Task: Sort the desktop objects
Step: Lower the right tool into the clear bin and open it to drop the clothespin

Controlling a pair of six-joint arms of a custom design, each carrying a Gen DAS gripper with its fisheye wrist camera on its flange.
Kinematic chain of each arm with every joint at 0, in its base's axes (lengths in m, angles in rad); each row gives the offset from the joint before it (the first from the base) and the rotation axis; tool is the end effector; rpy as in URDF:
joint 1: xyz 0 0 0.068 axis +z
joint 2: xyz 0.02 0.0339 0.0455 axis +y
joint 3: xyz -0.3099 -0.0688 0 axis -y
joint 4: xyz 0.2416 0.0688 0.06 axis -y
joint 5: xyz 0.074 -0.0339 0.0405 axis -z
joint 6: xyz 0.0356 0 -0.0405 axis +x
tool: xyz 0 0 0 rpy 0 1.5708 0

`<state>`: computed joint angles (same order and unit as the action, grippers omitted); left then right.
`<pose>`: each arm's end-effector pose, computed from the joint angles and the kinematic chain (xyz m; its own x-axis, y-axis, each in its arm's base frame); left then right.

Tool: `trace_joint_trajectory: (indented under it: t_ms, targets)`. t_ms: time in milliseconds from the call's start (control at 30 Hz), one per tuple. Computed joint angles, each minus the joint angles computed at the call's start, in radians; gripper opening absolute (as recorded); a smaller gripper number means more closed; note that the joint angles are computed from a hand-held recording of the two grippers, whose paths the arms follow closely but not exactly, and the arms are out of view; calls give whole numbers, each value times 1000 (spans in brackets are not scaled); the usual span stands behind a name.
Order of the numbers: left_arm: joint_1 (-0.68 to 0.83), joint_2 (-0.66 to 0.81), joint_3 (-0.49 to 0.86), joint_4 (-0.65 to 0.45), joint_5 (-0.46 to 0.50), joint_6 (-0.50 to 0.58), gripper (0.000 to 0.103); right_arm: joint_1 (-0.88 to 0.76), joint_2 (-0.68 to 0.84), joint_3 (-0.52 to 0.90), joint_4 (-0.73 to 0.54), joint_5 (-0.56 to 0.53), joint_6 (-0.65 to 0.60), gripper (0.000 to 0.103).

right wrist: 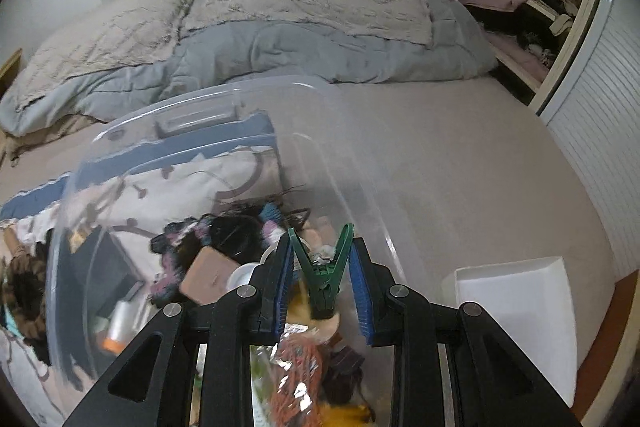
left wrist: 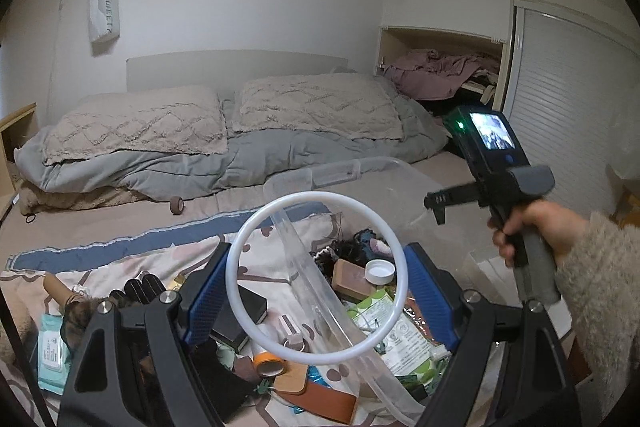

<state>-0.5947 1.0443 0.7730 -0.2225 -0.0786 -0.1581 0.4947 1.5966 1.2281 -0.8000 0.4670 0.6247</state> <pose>0.1751 -0.1151 0.3226 -0.4666 0.1261 -0.8754 0.4332 0.8955 -0.1019 0.2861 0.1361 0.2949 -0.8141 0.1542 -0.5599 0.2556 0.9608 -0.1070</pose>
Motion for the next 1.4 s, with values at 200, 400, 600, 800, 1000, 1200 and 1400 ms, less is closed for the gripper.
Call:
trace_joint_trajectory:
  t_ms: [200, 400, 600, 800, 1000, 1200, 1400]
  targets:
    - [14, 35, -10, 23, 1, 21, 84, -23, 63, 82, -47, 30, -72, 28]
    - [46, 71, -5, 30, 30, -1, 84, -23, 52, 76, -39, 36, -81, 29]
    - [40, 106, 16, 38, 19, 5, 84, 39, -68, -24, 34, 30, -43, 29]
    - [-1, 187, 62, 74, -20, 12, 84, 179, -212, -167, 93, 81, 48, 29]
    - [-35, 304, 158, 76, -35, 24, 84, 237, -292, -312, 166, 40, 197, 29]
    - [-11, 476, 329, -3, 36, 75, 84, 248, -328, -352, 180, 46, 216, 29]
    - [16, 652, 504, -132, 65, 64, 84, 241, -368, -376, 220, 50, 216, 29]
